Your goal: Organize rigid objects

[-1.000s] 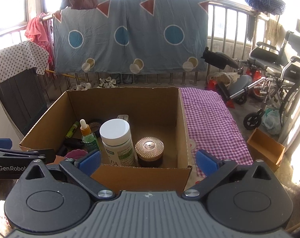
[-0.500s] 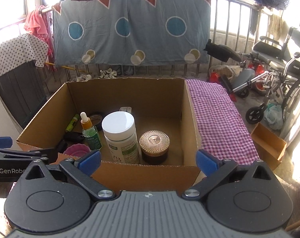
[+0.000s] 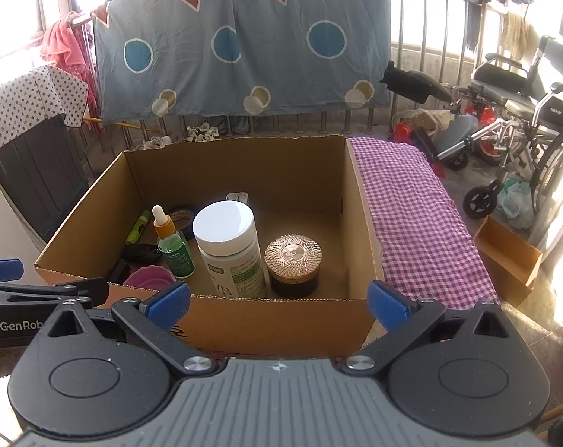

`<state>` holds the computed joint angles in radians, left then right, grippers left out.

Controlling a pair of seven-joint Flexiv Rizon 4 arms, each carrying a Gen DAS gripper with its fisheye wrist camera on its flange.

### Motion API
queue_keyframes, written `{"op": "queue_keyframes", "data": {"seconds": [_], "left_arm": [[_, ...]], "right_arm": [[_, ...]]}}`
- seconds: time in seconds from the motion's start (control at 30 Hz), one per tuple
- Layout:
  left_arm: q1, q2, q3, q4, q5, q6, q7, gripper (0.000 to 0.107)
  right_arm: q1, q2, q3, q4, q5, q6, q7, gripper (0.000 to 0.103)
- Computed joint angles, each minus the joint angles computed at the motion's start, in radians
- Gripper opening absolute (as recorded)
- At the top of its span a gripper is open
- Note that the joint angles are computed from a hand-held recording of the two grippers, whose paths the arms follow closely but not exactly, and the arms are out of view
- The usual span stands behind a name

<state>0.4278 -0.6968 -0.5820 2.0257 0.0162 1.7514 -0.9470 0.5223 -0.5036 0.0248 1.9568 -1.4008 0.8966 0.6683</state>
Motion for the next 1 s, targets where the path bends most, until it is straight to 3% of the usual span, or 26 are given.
{"op": "queue_keyframes", "data": {"seconds": [1.0], "left_arm": [[0.008, 0.009, -0.001, 0.007, 0.003, 0.000, -0.001, 0.102]], "right_arm": [[0.009, 0.008, 0.007, 0.006, 0.015, -0.012, 0.019, 0.103]]}}
